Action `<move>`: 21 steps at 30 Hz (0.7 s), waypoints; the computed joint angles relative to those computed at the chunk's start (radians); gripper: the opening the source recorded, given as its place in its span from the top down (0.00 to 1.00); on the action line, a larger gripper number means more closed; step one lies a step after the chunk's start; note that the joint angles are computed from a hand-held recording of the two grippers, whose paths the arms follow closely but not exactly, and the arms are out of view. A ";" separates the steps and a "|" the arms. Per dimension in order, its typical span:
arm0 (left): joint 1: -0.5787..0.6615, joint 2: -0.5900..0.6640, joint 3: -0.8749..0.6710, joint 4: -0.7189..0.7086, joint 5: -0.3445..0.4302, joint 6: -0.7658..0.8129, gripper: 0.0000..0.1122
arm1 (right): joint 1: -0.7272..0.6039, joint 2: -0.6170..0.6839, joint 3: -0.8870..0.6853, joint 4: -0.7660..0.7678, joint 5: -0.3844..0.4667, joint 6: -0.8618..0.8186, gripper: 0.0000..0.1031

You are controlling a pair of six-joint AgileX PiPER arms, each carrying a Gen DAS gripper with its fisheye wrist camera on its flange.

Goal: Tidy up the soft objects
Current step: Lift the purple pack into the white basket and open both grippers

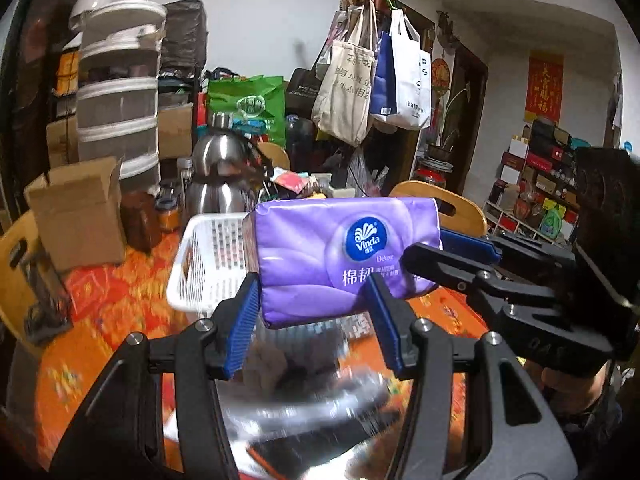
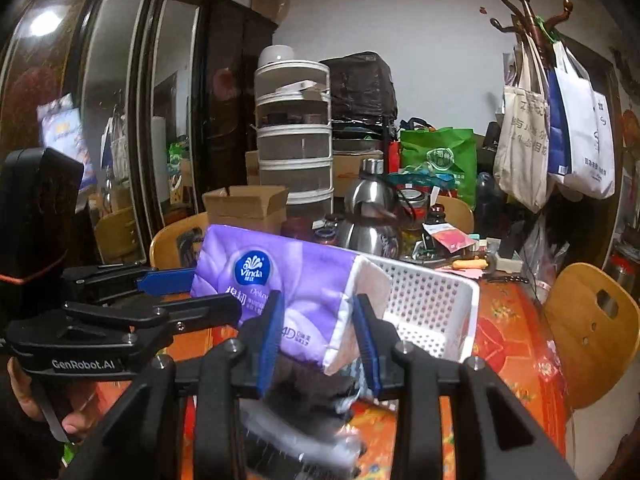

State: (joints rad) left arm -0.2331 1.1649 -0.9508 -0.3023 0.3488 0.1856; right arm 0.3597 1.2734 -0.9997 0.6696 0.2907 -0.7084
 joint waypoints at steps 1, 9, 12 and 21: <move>0.001 0.050 -0.070 0.026 0.022 -0.009 0.55 | -0.018 0.031 -0.051 -0.016 0.029 0.015 0.67; 0.075 0.398 -0.518 -0.036 0.220 0.053 0.53 | -0.094 0.280 -0.389 -0.143 0.198 0.142 0.67; 0.097 0.525 -0.656 -0.038 0.277 0.043 0.53 | -0.120 0.372 -0.477 -0.118 0.256 0.134 0.67; 0.137 0.690 -0.743 -0.104 0.275 0.085 0.52 | -0.131 0.509 -0.587 -0.140 0.298 0.179 0.66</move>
